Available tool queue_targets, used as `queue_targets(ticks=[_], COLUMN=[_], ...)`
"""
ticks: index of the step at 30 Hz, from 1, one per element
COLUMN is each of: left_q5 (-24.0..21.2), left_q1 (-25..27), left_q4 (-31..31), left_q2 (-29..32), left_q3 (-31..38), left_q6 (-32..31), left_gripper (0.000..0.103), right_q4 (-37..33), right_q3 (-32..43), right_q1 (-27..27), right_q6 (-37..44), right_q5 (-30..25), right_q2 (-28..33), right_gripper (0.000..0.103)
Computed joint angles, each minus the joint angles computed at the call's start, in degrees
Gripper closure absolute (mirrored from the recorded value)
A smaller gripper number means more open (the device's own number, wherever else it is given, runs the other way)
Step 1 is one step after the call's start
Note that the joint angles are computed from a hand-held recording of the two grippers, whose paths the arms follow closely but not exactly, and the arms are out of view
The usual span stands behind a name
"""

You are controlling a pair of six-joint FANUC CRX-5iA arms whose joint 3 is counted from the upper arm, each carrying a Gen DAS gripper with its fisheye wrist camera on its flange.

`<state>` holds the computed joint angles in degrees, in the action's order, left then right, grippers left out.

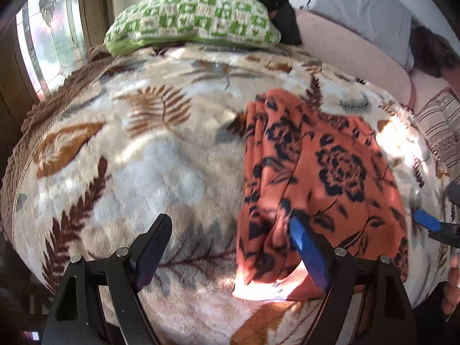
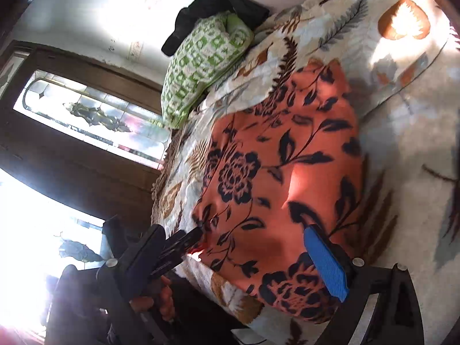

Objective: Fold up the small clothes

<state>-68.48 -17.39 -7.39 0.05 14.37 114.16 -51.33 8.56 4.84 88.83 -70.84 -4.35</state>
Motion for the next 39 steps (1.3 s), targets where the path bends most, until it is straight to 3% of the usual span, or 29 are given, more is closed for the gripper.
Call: queue_targets(ticks=[2, 4, 6, 8, 10, 12, 13, 15, 17, 19, 23, 26, 28, 29, 30, 32, 37, 39], left_q5=[3.6, 3.3, 3.3, 0.5, 5.2, 6.0, 5.7, 4.6, 4.9, 7.6, 11.4, 6.4, 0.3, -4.2, -6.6, -5.4, -5.8, -7.1], left_q1=[2.2, 3.9, 6.6, 8.0, 8.5, 8.6, 8.5, 6.9, 5.5, 3.7, -1.1, -3.7, -5.9, -6.6, -7.2, -8.2, -10.2, -10.3], left_q4=[4.1, 7.0, 14.5, 20.4, 24.0, 27.6, 28.8, 25.0, 23.8, 23.5, 22.3, 19.9, 15.3, 14.0, 13.2, 9.8, 3.1, 1.7], left_q2=[0.1, 2.9, 6.1, 9.9, 8.2, 7.7, 7.7, 8.0, 8.4, 9.2, 14.7, 22.7, 28.7, 31.9, 33.3, 31.0, 27.5, 28.1], left_q3=[-0.4, 1.4, 1.0, 1.0, -4.0, -5.6, -5.5, -2.7, -0.3, 2.1, 11.0, 21.9, 30.0, 33.9, 35.4, 33.0, 31.6, 33.4], left_q6=[-2.8, -5.5, -10.0, -12.6, -13.5, -17.3, -17.4, -17.0, -15.5, -14.5, -13.0, -9.4, -5.6, -5.1, -4.8, -2.8, -2.7, -3.2], left_gripper=[0.018, 0.016, 0.016, 0.016, 0.016, 0.049, 0.061, 0.069, 0.071, 0.071, 0.070, 0.064, 0.057, 0.055, 0.052, 0.038, 0.033, 0.033], right_q4=[3.2, 3.4, 1.9, -1.8, 1.4, 4.8, 9.0, 12.6, 14.4, 18.0, 20.0, 16.3, 16.0, 18.1, 22.2, 26.4, 22.9, 19.4], right_q3=[0.6, 2.2, 4.0, 5.8, 6.4, 8.9, 9.5, 9.9, 10.4, 10.5, 12.0, 16.9, 18.4, 17.8, 16.3, 13.5, 2.3, 1.5], right_q1=[-0.8, -2.1, -2.8, -3.1, -0.1, 3.2, 5.6, 7.7, 8.3, 9.2, 5.5, -1.0, -4.0, -4.4, -3.7, -3.8, -3.8, -3.3], right_q6=[-2.8, -4.8, -5.4, -5.1, -4.9, -3.4, -3.6, -2.5, -0.9, 0.9, 4.9, 6.9, 6.0, 4.6, 1.1, -4.0, -1.7, 1.5], right_q5=[1.6, 1.2, -0.5, -3.7, -2.8, -5.4, -5.7, -5.1, -3.9, -1.9, 0.0, -3.6, -5.0, -4.4, -3.5, -4.0, 9.3, 11.3], right_q2=[1.7, 5.2, 8.6, 12.0, 12.2, 13.3, 13.5, 13.0, 11.7, 9.6, 7.5, 10.9, 14.4, 15.7, 16.6, 17.2, 4.7, 1.9], right_gripper=[0.005, 0.005, 0.005, 0.004, 0.004, 0.026, 0.052, 0.068, 0.070, 0.070, 0.070, 0.068, 0.059, 0.035, 0.024, 0.024, 0.024, 0.023])
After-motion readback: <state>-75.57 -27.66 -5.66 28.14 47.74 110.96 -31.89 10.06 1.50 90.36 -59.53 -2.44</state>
